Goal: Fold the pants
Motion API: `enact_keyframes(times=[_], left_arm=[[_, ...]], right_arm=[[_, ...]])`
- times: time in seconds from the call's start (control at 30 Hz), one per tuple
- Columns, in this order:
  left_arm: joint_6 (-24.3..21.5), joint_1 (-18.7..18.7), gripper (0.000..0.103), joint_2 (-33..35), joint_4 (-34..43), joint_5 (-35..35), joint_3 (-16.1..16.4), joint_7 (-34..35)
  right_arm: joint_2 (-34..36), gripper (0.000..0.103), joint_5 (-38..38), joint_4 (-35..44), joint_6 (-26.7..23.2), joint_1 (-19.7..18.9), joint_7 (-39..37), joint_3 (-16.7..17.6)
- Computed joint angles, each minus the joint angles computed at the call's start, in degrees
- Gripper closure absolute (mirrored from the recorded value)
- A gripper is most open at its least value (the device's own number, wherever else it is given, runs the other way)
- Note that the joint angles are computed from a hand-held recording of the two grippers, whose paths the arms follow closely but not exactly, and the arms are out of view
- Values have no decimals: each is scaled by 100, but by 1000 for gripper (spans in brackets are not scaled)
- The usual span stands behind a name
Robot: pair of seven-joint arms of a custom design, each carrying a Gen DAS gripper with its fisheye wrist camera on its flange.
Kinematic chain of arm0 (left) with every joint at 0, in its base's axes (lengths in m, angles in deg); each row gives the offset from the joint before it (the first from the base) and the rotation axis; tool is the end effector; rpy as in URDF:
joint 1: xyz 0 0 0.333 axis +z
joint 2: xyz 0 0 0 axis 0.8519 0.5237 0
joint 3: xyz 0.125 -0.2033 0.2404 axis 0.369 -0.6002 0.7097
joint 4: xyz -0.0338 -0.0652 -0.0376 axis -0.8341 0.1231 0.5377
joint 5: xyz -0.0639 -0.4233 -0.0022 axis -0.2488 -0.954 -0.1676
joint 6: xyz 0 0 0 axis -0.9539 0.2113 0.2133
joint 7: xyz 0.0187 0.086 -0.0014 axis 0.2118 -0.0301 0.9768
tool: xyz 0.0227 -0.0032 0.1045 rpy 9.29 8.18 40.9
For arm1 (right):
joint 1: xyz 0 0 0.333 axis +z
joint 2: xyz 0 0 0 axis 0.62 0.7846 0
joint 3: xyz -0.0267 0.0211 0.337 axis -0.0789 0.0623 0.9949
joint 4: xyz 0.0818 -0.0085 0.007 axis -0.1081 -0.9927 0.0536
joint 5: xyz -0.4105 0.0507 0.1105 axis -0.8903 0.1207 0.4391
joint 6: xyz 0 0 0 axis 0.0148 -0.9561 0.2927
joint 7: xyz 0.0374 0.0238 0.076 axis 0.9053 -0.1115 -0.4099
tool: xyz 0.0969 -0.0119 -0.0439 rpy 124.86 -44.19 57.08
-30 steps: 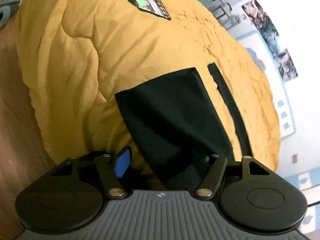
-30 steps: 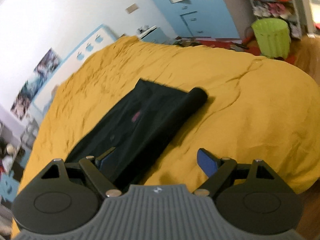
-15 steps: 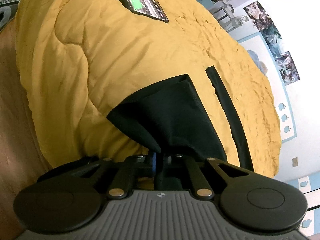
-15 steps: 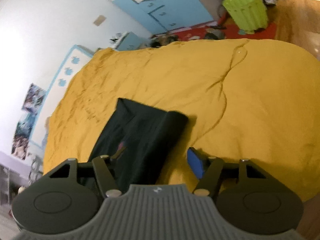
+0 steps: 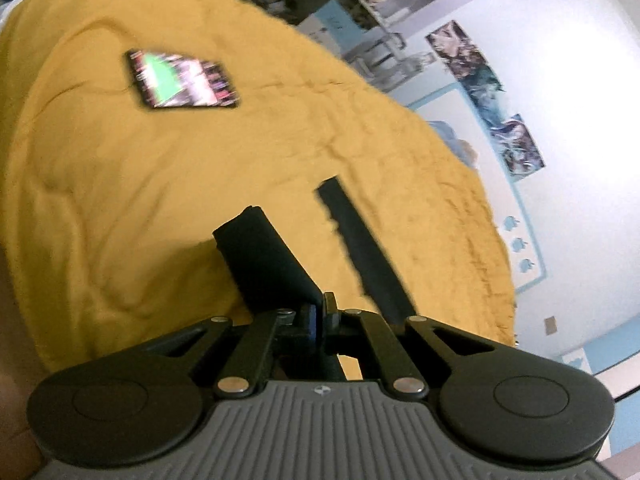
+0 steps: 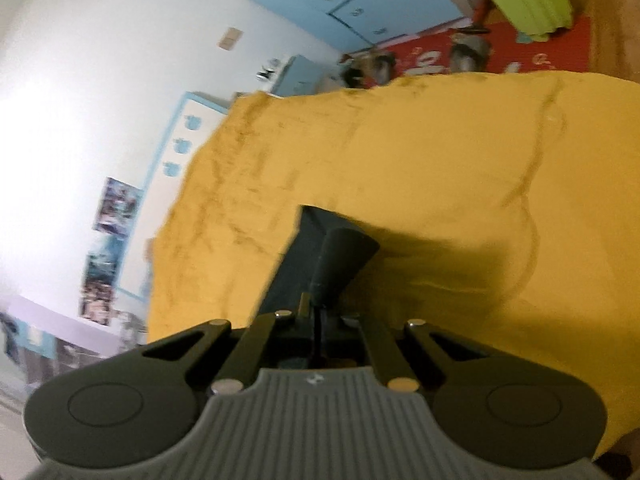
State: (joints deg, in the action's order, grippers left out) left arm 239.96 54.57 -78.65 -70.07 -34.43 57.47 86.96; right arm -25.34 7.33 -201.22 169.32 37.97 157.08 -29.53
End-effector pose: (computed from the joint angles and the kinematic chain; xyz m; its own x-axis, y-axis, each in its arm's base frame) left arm 0.4438 0.0545 0.6389 0.4340 -0.5199 0.7358 -0.3466 -0.8502 -0.3963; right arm 0.4526 -0.0053 0.6097 -0.4201 -0.4034 -0.8129 -0.2595 0.9118 -0.3184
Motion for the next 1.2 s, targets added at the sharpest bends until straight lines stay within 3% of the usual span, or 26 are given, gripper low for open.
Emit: enact_keyframes(times=[0.27, 0.63, 0.8, 0.93, 1.2], left_arm=[[-481, -91, 102, 995, 1221, -391, 90, 319], [-1400, 712, 102, 2801, 3173, -370, -563, -247], [-1761, 1021, 101, 3754, 4184, -234, -845, -727], [-2215, 1171, 101, 4534, 5122, 138, -1018, -1169], [-3112, 1188, 101, 6066, 7117, 880, -1191, -1904]], right_arm=[[423, 103, 246, 631, -99, 301, -283, -320], [1573, 103, 772, 1917, -425, 592, -819, -712], [2545, 103, 881, 3095, -928, 497, -1020, -705], [3478, 103, 980, 4232, -1615, 321, -998, -671], [5330, 103, 692, 6438, -2673, 2, -441, -538]])
